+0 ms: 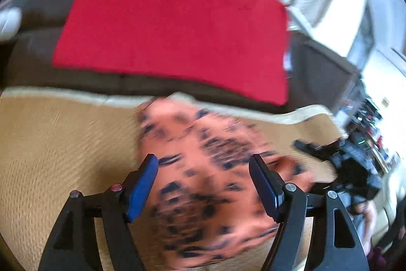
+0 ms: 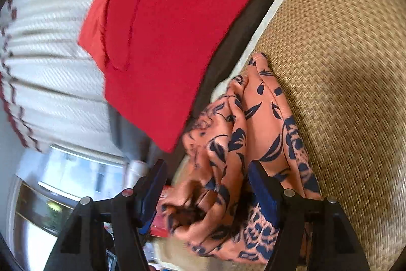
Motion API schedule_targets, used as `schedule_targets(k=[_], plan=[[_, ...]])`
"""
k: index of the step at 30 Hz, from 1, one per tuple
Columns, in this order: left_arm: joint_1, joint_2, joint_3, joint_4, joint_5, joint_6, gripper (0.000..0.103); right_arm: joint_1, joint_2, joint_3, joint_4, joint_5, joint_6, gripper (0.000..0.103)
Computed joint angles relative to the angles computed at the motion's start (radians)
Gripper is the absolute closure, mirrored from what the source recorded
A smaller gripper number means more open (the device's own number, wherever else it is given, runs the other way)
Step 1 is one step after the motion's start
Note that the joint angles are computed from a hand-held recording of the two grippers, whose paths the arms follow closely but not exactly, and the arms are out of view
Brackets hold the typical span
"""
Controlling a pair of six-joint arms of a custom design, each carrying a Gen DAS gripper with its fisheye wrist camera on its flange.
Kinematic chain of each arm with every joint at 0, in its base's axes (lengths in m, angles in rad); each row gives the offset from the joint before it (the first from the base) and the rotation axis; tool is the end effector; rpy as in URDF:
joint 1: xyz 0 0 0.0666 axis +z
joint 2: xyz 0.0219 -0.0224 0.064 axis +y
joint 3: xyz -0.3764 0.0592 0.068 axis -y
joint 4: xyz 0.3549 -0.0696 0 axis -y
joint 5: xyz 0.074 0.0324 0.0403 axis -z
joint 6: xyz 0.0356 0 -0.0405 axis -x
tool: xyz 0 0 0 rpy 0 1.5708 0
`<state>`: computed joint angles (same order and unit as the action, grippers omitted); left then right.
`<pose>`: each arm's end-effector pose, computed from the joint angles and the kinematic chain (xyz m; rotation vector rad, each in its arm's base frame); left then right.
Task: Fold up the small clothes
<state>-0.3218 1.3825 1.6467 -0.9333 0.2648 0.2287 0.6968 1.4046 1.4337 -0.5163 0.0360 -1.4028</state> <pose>0.4197 -0.1502 0.5384 0.2523 2.2654 -0.5908 0.3678 0.3056 0.4719 0.8216 2.1576 1.1844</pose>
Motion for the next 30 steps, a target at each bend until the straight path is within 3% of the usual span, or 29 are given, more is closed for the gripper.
schedule_targets(k=[3, 5, 9, 11, 12, 14, 16, 20, 21, 23, 25, 27, 28, 30], plan=[[0.019, 0.026, -0.028, -0.059, -0.036, -0.027, 0.029, -0.012, 0.065, 0.079, -0.093, -0.002, 0.022, 0.033], [0.028, 0.038, -0.032, -0.096, 0.018, -0.048, 0.028, -0.026, 0.108, 0.119, -0.107, -0.034, 0.03, 0.033], [0.002, 0.03, -0.054, -0.058, -0.043, -0.136, 0.028, -0.042, 0.203, 0.243, -0.169, -0.043, 0.1, 0.033], [0.003, 0.037, -0.048, -0.054, -0.037, -0.141, 0.028, -0.05, 0.278, 0.341, -0.24, -0.065, 0.148, 0.043], [0.005, 0.041, -0.043, -0.055, -0.035, -0.139, 0.028, -0.049, 0.323, 0.408, -0.305, -0.061, 0.19, 0.078], [0.011, 0.043, -0.037, -0.055, -0.023, -0.131, 0.028, -0.035, 0.38, 0.529, -0.441, -0.035, 0.256, 0.083], [0.02, 0.022, -0.04, -0.047, -0.001, -0.123, 0.028, -0.012, 0.385, 0.598, -0.508, 0.05, 0.32, 0.087], [-0.005, 0.005, -0.025, -0.03, -0.004, -0.109, 0.028, 0.023, 0.29, 0.566, -0.457, 0.214, 0.406, 0.088], [-0.023, 0.012, -0.023, -0.033, -0.023, -0.111, 0.024, 0.032, 0.268, 0.541, -0.461, 0.244, 0.409, 0.088], [-0.072, 0.04, -0.003, -0.088, -0.105, -0.132, 0.017, 0.027, 0.247, 0.502, -0.553, 0.269, 0.364, 0.088], [-0.094, 0.069, 0.011, -0.135, -0.135, -0.136, 0.016, -0.023, 0.246, 0.44, -0.61, 0.121, 0.255, 0.084], [-0.089, 0.066, -0.006, -0.124, -0.105, -0.1, 0.016, -0.053, 0.224, 0.383, -0.58, 0.043, 0.189, 0.077], [-0.083, 0.069, 0.001, -0.134, -0.095, -0.084, 0.016, -0.059, 0.22, 0.386, -0.575, 0.043, 0.186, 0.076], [-0.081, 0.064, -0.004, -0.126, -0.095, -0.09, 0.016, -0.042, 0.183, 0.397, -0.587, 0.158, 0.185, 0.076]])
